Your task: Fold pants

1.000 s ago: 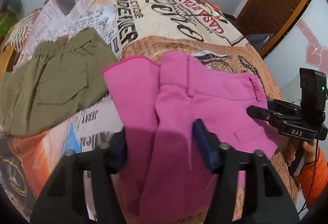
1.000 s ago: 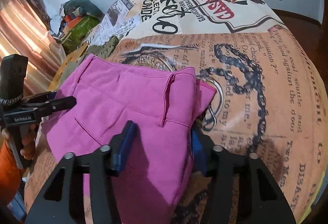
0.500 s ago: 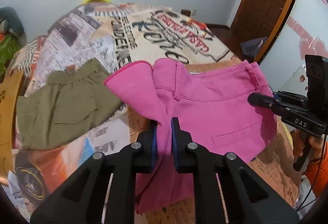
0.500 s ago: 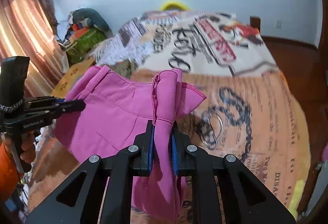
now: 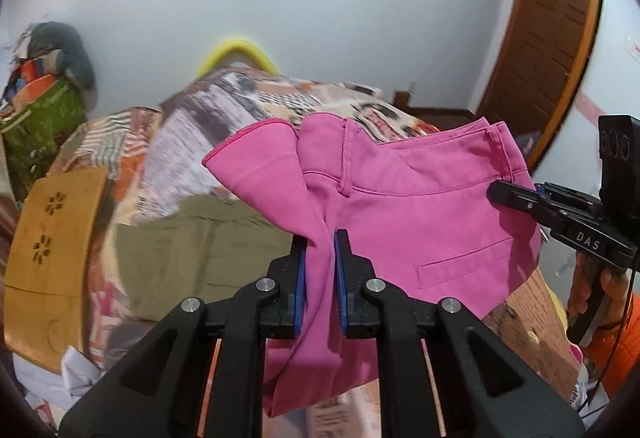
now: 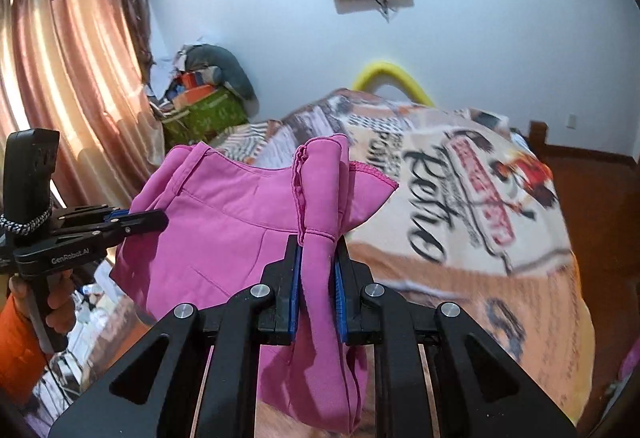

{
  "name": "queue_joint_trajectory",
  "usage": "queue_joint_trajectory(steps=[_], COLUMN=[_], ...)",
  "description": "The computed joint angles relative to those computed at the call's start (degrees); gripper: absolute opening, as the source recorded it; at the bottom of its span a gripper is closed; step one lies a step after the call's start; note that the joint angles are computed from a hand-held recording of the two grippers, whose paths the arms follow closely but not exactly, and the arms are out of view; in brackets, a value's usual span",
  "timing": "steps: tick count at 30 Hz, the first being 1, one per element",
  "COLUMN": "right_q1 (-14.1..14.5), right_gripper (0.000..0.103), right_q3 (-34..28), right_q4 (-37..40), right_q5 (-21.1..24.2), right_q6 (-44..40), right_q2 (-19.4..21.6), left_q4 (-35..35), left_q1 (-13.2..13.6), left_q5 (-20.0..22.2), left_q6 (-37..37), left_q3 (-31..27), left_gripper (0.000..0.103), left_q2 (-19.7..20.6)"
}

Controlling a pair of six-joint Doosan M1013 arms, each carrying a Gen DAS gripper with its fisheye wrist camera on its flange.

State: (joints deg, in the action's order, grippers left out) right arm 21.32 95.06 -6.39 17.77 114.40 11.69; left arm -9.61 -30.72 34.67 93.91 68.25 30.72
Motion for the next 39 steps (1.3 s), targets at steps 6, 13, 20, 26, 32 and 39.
queue_joint_trajectory(steps=[6,13,20,26,32,39], right_q1=[1.5,2.1,1.9,1.1,1.0,0.8], right_gripper=[0.013,0.013,0.013,0.013,0.017,0.031], right_q3=[-5.8,-13.1,-18.4,-22.8,-24.5,-23.2], right_q4=[1.8,7.0,7.5,9.5,9.2,6.5], right_q5=[0.3,3.5,8.7,15.7,20.4,20.1], right_q6=[-3.9,-10.1,-11.1,-13.4,-14.3,-9.8], right_q2=[4.5,11.2,17.2,21.9,23.9,22.3], left_q4=[4.5,4.2,3.3,1.8,4.5,10.2], left_q1=[2.6,5.6,7.2,7.8,7.4,7.0], left_q5=[-0.6,0.2,4.1,9.1,10.3,13.1], left_q6=[-4.4,-5.3,-4.5,-4.8,-6.4,-12.6], left_q3=[-1.2,-3.4,-7.9,-12.3,-12.8,-12.6], left_gripper=[0.012,0.012,0.012,0.012,0.015,0.059], left_q2=[1.0,4.3,9.6,14.8,16.4,15.5])
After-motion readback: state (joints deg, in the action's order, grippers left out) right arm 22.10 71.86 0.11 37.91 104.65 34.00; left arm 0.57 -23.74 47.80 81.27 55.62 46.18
